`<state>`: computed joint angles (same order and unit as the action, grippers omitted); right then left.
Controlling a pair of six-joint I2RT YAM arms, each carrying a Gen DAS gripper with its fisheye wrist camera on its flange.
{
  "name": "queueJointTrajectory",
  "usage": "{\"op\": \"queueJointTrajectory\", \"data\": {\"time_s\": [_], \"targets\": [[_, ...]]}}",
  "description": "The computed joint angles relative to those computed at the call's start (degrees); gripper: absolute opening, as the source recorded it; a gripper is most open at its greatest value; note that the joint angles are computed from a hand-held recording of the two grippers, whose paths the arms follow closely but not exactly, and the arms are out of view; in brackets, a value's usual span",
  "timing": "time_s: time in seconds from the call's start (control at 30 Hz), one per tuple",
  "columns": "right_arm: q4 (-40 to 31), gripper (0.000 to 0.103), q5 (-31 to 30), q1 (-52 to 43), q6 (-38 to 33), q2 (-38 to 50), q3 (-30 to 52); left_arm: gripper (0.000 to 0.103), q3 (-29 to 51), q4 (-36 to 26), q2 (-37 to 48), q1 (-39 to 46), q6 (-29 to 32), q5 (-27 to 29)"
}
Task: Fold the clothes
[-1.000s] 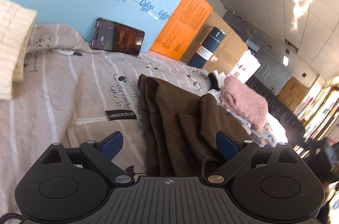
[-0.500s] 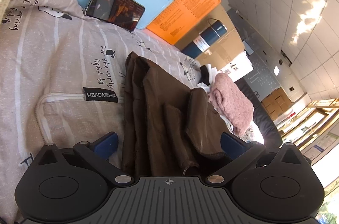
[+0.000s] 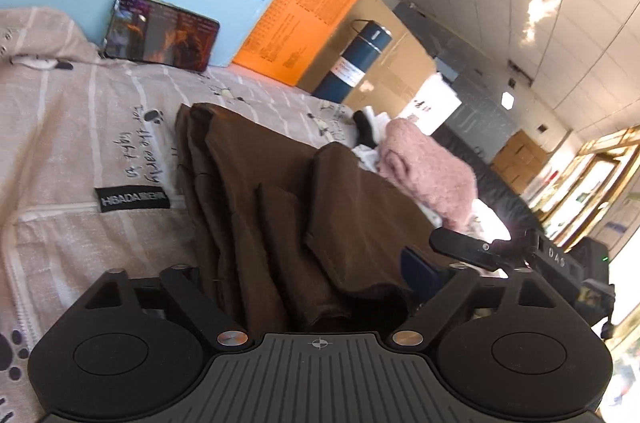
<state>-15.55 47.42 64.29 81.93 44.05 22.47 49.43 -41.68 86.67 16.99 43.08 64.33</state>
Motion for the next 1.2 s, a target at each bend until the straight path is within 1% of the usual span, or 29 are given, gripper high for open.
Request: {"op": "queueJointTrajectory", "data": {"time_s": [0.03,0.07,0.1,0.13,0.17,0.2,0.23,0.27,0.3,0.33,0.37,0.4,0.43,0.47,0.5,0.57,0.63,0.73,0.83,0.9,0.93,1.0,1.03,1.1,1.2], "targets": [[-3.4,0.073,1.3,0.4,3.5,1.7,1.6,0.056,-2.2,3.5,-2.8,0.1,-1.8,-1.7],[-6.7,0.060,2.6,1.0,7.2,3.3,3.0,0.051,-3.7,5.8,-4.8,0.0,-3.0,-2.8],[-8.7,0.055,3.8,1.8,10.0,4.3,3.8,0.049,-4.0,6.0,-5.2,0.6,-2.4,-2.7],[-10.4,0.046,5.0,2.7,12.6,5.2,4.5,0.044,-3.7,5.4,-4.8,1.2,-1.8,-1.9],[-10.8,0.042,6.3,3.9,14.1,5.6,4.6,0.043,-3.2,4.5,-4.2,2.0,-1.1,-1.0],[-10.6,0.040,7.7,5.3,14.9,5.7,4.5,0.042,-2.1,2.3,-2.8,3.0,0.2,0.2],[-9.2,0.036,9.8,7.3,15.2,5.2,4.0,0.040,-0.8,-0.1,-1.3,3.9,1.7,1.3],[-6.2,0.032,12.4,9.5,14.7,3.6,2.5,0.040,0.8,-3.1,0.4,4.7,3.3,2.5],[-1.5,0.030,13.4,10.5,11.8,1.4,0.7,0.039,2.6,-7.0,2.3,5.4,5.4,3.4],[3.9,0.025,13.7,11.2,8.2,-0.8,-1.1,0.039,4.3,-10.6,4.1,5.9,7.6,3.9],[9.6,0.024,13.9,11.8,4.5,-2.9,-3.0,0.039,5.6,-13.2,5.3,5.8,9.0,3.4],[11.7,0.024,13.6,11.8,2.5,-2.7,-2.8,0.040,6.3,-13.8,5.8,5.2,9.3,1.6],[8.9,0.024,13.0,11.3,3.0,-0.4,-0.4,0.040,6.0,-12.5,5.7,4.8,7.9,0.3],[5.1,0.024,12.5,10.8,4.0,2.1,2.6,0.040,5.7,-11.4,5.9,4.9,6.0,0.3],[0.3,0.024,12.1,10.2,6.6,5.3,5.7,0.040,6.4,-12.5,7.0,5.1,6.0,0.7],[-4.5,0.025,12.0,9.6,9.5,8.7,8.2,0.040,7.7,-15.5,8.7,5.5,8.3,1.8],[-5.8,0.029,10.5,8.6,9.5,9.3,7.5,0.040,7.7,-15.8,9.1,5.6,8.7,2.2],[-4.3,0.034,6.1,6.1,11.6,7.6,3.7,0.040,6.8,-15.1,8.6,5.6,8.8,2.5],[0.3,0.033,6.1,6.2,13.4,3.8,-0.9,0.040,6.6,-15.1,8.6,5.6,9.0,3.0],[4.7,0.030,7.1,7.5,12.8,1.3,-3.1,0.040,7.9,-19.0,10.2,6.6,12.3,4.7],[8.8,0.029,7.9,8.5,10.2,0.1,-4.3,0.040,8.6,-21.4,10.9,7.2,14.3,5.6],[18.4,0.029,9.1,10.7,2.4,-0.9,-5.8,0.039,10.5,-28.1,12.7,8.8,20.8,7.3],[21.8,0.029,8.8,11.1,-0.6,-0.4,-5.6,0.039,10.9,-30.5,13.1,9.7,23.1,7.9],[27.5,0.029,7.3,11.3,-5.7,1.0,-4.7,0.039,11.9,-36.3,14.3,12.1,28.5,8.7],[33.8,0.029,2.1,9.6,-12.0,4.7,-1.8,0.039,13.7,-46.1,16.4,17.2,38.4,9.6]]}}
